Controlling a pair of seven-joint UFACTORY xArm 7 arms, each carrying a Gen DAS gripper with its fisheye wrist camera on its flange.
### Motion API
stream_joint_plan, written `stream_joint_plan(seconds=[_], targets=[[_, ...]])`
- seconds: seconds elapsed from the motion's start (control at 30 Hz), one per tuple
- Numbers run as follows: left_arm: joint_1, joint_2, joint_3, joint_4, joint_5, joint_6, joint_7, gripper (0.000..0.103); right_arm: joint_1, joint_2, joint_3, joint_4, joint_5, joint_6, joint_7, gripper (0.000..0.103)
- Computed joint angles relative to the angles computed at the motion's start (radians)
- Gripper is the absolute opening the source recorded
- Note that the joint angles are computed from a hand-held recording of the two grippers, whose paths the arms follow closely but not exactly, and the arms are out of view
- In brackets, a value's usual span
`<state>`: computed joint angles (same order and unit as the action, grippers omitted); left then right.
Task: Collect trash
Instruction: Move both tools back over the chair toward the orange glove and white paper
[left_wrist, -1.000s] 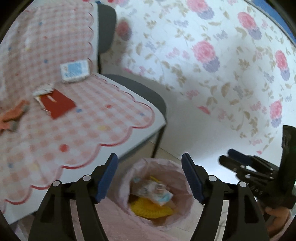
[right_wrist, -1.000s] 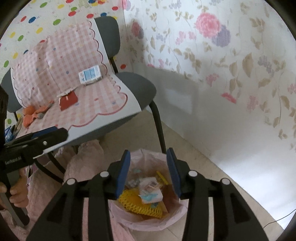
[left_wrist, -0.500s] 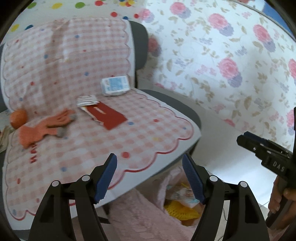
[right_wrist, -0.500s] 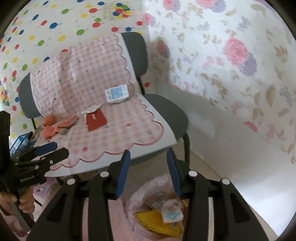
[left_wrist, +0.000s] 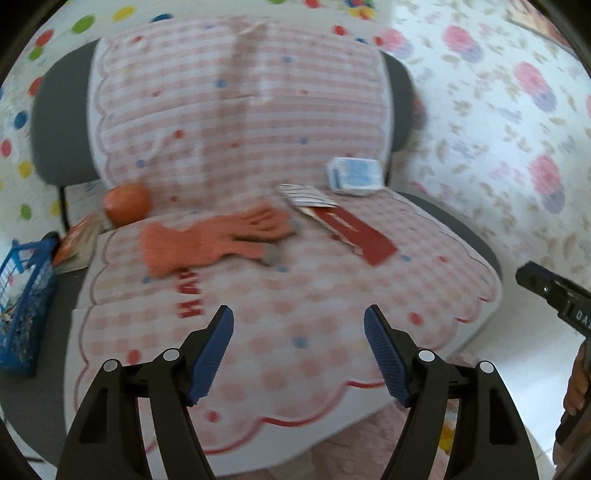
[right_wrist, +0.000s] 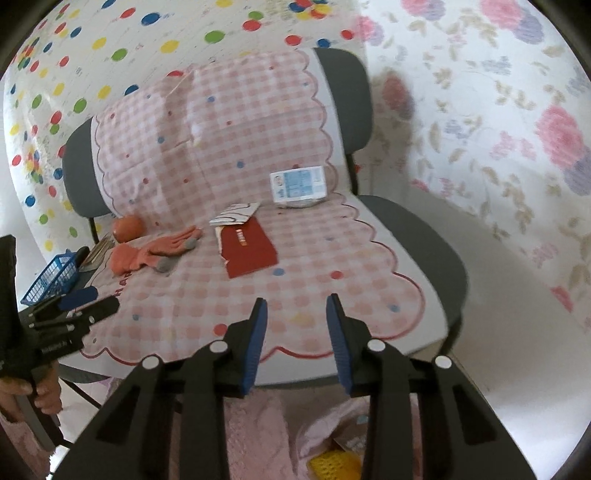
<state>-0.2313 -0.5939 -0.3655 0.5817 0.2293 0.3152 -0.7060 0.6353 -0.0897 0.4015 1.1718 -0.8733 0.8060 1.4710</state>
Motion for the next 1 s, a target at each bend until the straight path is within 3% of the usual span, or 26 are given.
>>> stream_joint_plan(seconds=[0.27,0.5,0.73,0.9,1.0], targets=[[0.083,0.013,0.028,0.033,0.028,0.055,0.005,0.074,0.025,0.151,-0.061,0.14,-0.037,-0.067,-0.077,0.033],[0.129,0.133,0.055,0.121,0.086,0.081,0.038,0.074,0.087,0.308,-0.153,0.325,-0.022,-0.102,-0.187,0.035],[0.107,0.274,0.1,0.21,0.075,0.053,0.032,0.074,0.134,0.381,-0.231,0.413,0.027,-0.128,-0.247,0.035],[0.103,0.375,0.105,0.287,0.137,0.047,-0.007,0.073,0.148,0.391,-0.259,0.417,0.043,-0.136,-0.252,0.035],[0.109,0.437,0.101,0.351,0.231,0.111,-0.085,0.07,0.146,0.392,-0.266,0.409,0.054,-0.146,-0.253,0.035]])
